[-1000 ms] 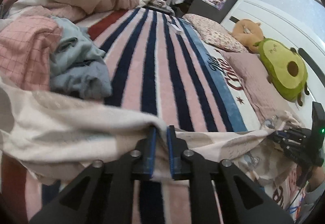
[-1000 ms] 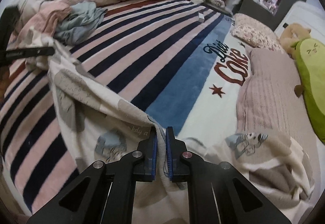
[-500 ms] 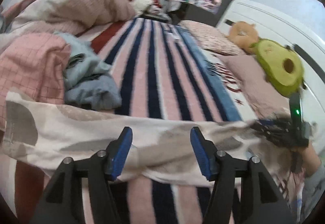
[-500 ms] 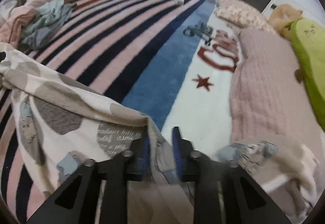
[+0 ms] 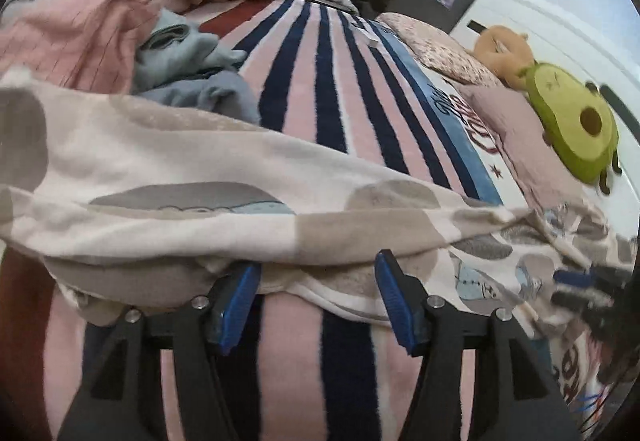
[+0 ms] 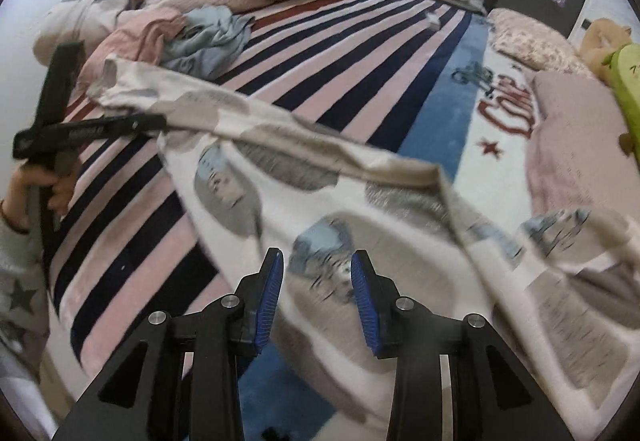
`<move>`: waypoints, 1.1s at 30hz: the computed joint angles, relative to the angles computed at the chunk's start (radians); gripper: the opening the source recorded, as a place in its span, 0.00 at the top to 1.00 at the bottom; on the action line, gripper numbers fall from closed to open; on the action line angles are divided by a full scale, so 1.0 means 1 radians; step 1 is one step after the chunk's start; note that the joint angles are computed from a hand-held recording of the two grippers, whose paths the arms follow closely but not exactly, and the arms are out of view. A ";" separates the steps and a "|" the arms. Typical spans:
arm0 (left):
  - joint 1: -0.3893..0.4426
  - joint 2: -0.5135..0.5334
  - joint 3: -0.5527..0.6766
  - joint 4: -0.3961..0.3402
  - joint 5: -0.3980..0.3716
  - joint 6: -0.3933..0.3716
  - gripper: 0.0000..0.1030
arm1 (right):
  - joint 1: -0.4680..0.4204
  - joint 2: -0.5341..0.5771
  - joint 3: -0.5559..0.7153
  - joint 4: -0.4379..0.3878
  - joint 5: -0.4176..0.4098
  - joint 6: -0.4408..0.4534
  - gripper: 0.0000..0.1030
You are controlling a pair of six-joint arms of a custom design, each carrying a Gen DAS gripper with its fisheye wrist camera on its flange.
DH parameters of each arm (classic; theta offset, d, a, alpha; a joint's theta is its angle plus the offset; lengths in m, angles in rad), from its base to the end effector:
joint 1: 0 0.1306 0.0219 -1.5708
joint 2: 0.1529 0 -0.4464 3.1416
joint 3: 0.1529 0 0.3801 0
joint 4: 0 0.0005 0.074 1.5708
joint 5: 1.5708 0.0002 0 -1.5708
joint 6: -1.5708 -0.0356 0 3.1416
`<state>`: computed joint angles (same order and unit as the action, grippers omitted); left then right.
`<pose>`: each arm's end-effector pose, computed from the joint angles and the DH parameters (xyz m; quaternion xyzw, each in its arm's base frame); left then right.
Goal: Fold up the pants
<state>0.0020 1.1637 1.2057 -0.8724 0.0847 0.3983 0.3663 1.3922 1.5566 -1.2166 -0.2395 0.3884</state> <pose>0.3631 -0.0028 0.4977 -0.1702 0.9159 -0.1099 0.3466 0.4071 0.1647 0.5447 -0.3821 0.8808 0.1126 0.2558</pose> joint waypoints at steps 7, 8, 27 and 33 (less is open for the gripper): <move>0.016 0.004 0.036 0.016 -0.069 -0.027 0.55 | -0.007 0.001 -0.027 0.003 -0.029 0.002 0.71; 0.018 0.016 0.048 0.007 -0.084 -0.034 0.56 | -0.008 0.004 -0.028 0.000 -0.030 0.001 0.71; 0.080 0.286 0.295 -0.060 -0.259 -0.129 0.75 | -0.037 0.029 -0.034 -0.011 -0.062 -0.016 0.71; 0.104 0.199 0.303 -0.055 -0.199 -0.109 0.36 | -0.045 0.037 -0.033 -0.011 -0.071 -0.017 0.71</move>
<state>0.1062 1.3628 1.5091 -0.9272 -0.1142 0.2891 0.3213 1.4296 1.5238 -1.2272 -0.3109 0.3717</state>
